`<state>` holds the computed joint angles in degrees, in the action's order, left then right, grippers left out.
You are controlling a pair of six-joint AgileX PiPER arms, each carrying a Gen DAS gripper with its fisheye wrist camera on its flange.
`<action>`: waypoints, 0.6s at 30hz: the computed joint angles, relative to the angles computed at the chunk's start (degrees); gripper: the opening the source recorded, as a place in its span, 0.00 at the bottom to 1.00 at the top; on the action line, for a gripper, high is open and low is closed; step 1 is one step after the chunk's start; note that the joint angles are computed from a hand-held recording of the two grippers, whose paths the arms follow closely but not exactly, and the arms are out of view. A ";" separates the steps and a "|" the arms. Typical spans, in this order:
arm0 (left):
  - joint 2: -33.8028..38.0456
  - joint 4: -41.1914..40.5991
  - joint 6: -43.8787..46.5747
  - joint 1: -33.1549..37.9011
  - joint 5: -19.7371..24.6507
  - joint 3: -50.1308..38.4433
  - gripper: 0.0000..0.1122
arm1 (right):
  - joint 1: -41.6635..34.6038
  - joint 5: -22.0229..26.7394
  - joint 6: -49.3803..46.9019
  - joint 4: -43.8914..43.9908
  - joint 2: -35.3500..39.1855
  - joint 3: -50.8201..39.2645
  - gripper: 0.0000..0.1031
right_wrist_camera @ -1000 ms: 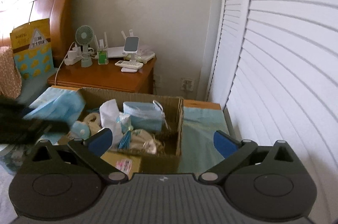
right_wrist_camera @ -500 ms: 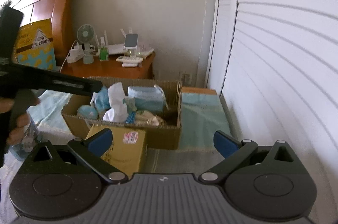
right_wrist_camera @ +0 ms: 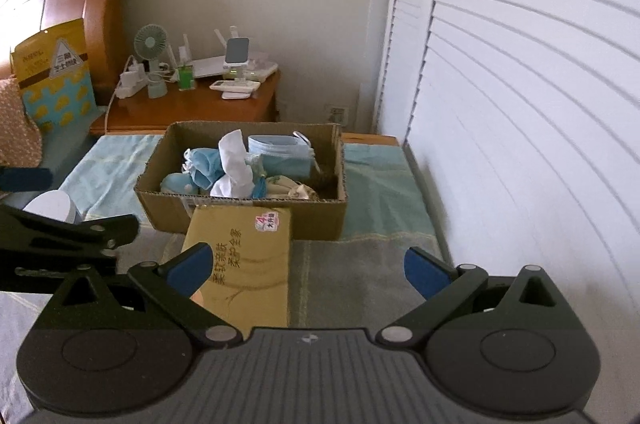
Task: Organize soft objects
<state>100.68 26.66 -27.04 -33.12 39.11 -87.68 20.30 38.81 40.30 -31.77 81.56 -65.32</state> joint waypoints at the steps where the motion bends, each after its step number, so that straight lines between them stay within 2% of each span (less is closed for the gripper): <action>1: -0.72 0.18 -0.31 -0.11 0.36 0.56 0.91 | 0.23 0.68 0.22 0.31 -0.29 -0.18 1.00; 7: -2.96 -0.35 -1.43 -0.60 1.55 2.06 0.91 | 1.60 3.38 2.14 -0.01 -1.13 -0.63 1.00; 18: -3.31 0.03 -2.74 -1.15 2.52 2.54 0.91 | 1.44 3.87 1.75 1.33 -1.67 -0.44 1.00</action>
